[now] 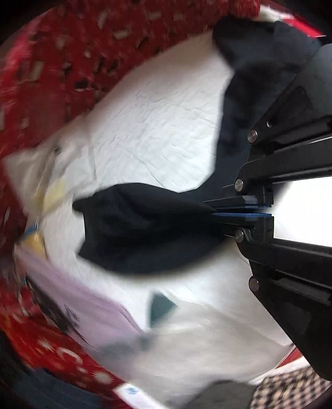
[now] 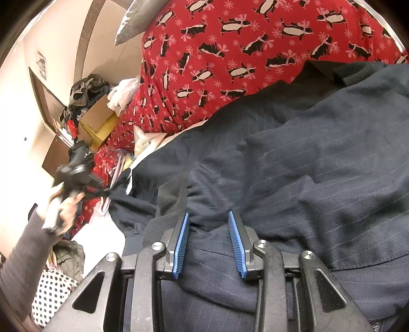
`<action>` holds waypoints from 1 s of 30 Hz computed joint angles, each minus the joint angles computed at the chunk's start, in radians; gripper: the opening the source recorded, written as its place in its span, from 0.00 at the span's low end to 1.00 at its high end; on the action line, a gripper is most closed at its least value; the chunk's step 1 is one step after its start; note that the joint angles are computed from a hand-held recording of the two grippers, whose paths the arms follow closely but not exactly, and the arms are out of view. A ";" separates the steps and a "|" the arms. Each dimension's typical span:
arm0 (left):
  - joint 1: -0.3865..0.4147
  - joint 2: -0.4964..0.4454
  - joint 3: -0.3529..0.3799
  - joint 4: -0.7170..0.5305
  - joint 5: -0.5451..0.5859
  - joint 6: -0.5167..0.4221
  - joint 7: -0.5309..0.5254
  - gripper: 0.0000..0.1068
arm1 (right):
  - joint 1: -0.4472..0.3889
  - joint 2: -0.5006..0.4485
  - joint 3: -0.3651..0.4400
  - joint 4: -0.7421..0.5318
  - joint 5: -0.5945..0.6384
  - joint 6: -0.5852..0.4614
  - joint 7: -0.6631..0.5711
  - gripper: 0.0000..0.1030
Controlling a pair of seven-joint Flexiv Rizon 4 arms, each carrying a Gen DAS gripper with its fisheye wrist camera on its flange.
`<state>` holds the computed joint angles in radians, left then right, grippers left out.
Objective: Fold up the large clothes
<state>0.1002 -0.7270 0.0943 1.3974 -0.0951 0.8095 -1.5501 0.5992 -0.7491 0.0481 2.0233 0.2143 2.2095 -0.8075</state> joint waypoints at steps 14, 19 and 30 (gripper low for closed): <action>0.221 0.220 -0.172 0.477 -0.547 0.333 0.371 0.46 | 0.044 0.015 -0.039 -0.008 0.038 -0.049 -0.021 0.33; 0.069 0.118 -0.011 0.284 -0.275 0.290 0.240 0.56 | 0.036 0.012 -0.032 -0.010 0.033 -0.043 -0.018 0.33; 0.060 0.004 -0.002 0.153 -0.048 0.253 -0.020 0.02 | 0.016 0.005 -0.015 -0.005 0.018 -0.021 -0.011 0.33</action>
<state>0.1600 -0.7231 0.0924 1.5501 -0.1431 1.0625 -1.5696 0.6153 -0.7443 0.0336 2.0182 0.2324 2.1884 -0.8187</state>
